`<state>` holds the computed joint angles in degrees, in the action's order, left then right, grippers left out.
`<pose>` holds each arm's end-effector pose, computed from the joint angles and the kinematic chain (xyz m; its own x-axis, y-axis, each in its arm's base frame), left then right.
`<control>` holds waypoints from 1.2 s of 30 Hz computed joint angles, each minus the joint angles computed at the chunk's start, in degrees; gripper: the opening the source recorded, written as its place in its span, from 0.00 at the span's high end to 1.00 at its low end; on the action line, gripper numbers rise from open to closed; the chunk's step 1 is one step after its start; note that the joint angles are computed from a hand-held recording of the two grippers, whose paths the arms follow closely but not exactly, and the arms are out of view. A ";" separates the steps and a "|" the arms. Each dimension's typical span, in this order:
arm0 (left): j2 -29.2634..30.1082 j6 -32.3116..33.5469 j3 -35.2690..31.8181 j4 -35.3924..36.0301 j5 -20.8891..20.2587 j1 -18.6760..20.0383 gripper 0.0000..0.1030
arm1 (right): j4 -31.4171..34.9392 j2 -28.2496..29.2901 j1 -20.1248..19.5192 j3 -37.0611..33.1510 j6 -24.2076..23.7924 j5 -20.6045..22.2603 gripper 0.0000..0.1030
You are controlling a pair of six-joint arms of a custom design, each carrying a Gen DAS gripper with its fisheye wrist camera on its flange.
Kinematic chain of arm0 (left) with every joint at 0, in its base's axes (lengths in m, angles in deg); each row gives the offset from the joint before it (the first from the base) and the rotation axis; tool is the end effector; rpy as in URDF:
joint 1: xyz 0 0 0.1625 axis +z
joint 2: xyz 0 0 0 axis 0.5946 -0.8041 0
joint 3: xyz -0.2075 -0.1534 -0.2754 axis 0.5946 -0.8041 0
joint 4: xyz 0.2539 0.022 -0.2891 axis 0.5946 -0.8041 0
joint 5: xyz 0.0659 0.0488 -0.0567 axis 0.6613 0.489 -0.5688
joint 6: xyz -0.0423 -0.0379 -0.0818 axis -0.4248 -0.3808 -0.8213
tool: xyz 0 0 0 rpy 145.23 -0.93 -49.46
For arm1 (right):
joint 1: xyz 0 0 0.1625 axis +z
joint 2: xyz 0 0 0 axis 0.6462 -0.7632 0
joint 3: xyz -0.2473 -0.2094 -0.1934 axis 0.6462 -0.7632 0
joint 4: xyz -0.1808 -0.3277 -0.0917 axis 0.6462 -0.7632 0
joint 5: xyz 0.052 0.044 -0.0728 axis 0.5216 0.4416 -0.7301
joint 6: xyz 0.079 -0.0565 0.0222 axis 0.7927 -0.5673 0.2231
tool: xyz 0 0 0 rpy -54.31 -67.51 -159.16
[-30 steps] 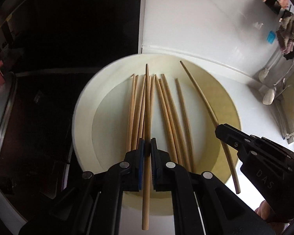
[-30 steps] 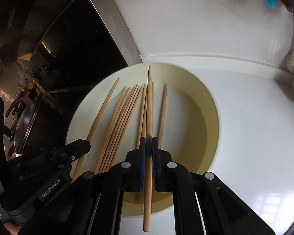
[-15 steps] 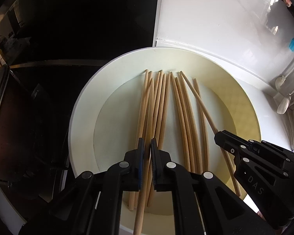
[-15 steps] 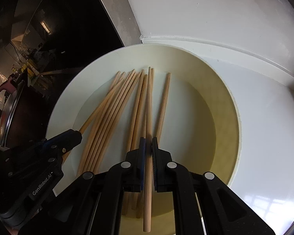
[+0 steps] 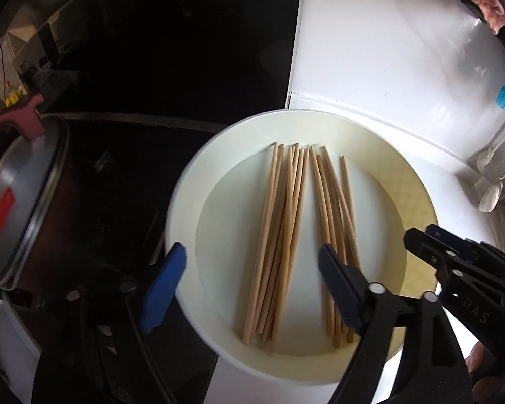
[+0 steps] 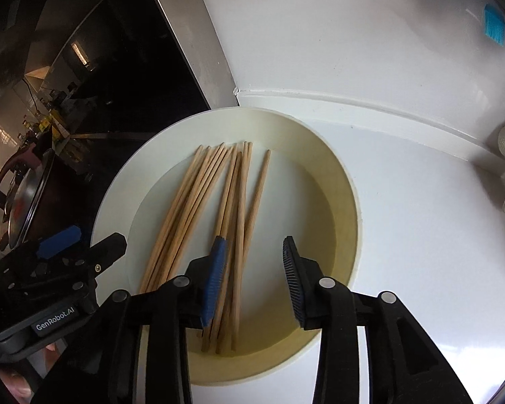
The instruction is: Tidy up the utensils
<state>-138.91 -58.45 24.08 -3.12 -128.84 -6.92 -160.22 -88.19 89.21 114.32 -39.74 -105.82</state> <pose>-0.2440 -0.3767 0.3590 -0.6926 -0.0235 -0.7210 0.3435 0.8681 -0.3582 0.4265 -0.3979 0.1639 -0.8600 -0.1019 0.5000 -0.2708 0.9217 -0.2779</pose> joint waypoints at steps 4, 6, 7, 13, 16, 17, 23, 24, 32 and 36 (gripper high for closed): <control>-1.49 -2.98 -0.77 3.03 -0.54 -2.82 0.12 | 2.83 -1.84 2.10 -0.11 0.45 -1.14 0.54; -2.19 -4.62 -1.04 4.57 -0.82 -4.26 0.12 | 4.01 -2.73 3.06 -0.04 0.80 -1.59 0.52; -2.34 -5.50 -1.33 5.49 -1.03 -4.91 0.11 | 4.65 -3.17 3.50 -0.03 1.08 -1.82 0.51; -2.51 -8.99 -2.25 9.18 -1.52 -7.67 0.10 | 8.05 -5.73 5.26 0.07 4.20 -2.69 0.45; -2.49 -10.39 -2.31 9.63 -1.63 -8.55 0.10 | 9.01 -6.78 5.91 0.40 4.75 -2.98 0.45; -2.36 -10.50 -2.44 9.54 -1.53 -8.59 0.10 | 9.30 -7.02 6.03 0.45 5.04 -3.04 0.45; -2.24 -13.97 -3.59 13.18 -1.06 -10.55 0.10 | 10.94 -7.77 6.55 0.21 6.44 -3.18 0.40; -2.14 -14.06 -3.90 13.46 -0.95 -10.51 0.09 | 10.87 -7.88 6.68 0.30 6.40 -3.07 0.40; -1.74 -15.40 -5.57 16.07 -0.78 -11.01 0.07 | 12.15 -7.85 7.23 -0.46 7.55 -3.41 0.40; -1.73 -15.75 -5.77 16.61 -0.96 -11.14 0.06 | 12.93 -8.10 7.38 -0.60 8.24 -3.52 0.40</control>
